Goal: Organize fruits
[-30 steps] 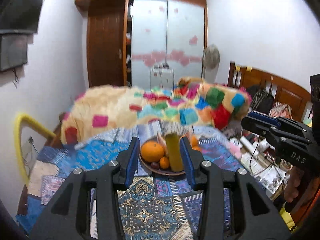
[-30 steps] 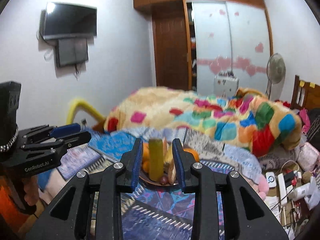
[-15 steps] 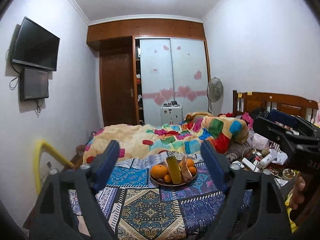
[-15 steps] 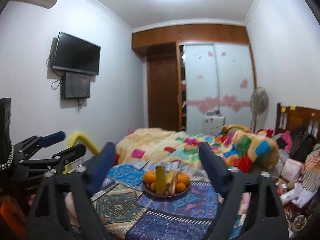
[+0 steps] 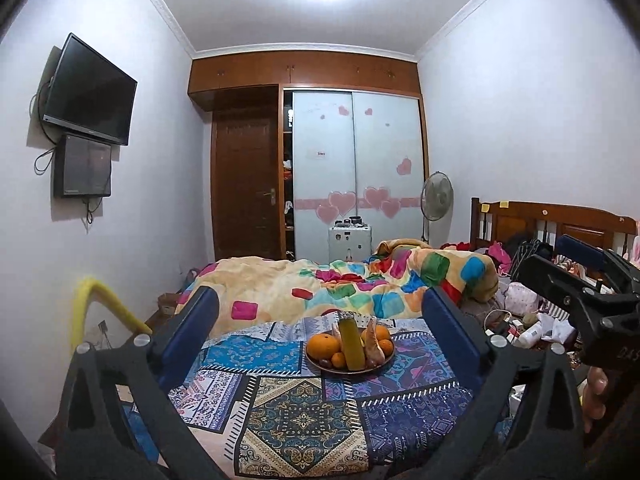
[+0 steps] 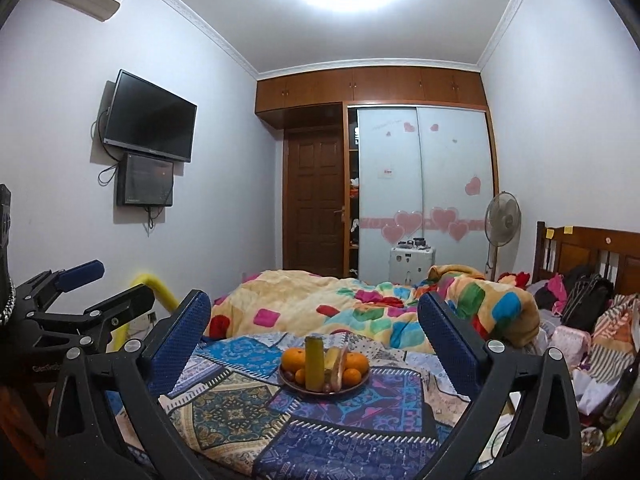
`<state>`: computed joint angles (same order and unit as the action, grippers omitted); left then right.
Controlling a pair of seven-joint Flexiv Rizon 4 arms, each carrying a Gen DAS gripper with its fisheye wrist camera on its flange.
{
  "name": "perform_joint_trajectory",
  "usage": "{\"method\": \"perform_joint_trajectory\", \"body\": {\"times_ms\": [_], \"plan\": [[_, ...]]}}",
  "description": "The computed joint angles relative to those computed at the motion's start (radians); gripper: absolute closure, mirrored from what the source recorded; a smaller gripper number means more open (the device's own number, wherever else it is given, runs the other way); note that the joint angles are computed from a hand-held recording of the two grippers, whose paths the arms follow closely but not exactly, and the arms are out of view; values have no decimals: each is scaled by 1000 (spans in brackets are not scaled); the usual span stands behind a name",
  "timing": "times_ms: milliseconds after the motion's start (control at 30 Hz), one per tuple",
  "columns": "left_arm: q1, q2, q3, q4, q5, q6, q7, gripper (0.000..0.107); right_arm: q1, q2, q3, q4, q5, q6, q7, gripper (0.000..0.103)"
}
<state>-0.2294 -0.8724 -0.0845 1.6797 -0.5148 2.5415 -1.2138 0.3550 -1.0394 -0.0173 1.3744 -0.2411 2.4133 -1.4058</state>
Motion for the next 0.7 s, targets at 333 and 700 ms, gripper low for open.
{"method": "perform_joint_trajectory", "body": {"times_ms": [333, 700], "plan": [[3, -7, -1, -12, 1, -17, -2, 4, -3, 9, 2, 28, -1, 9, -1, 0], [2, -9, 1, -15, 4, -24, -4, 4, -4, 5, 5, 20, 0, -10, 5, 0]]}}
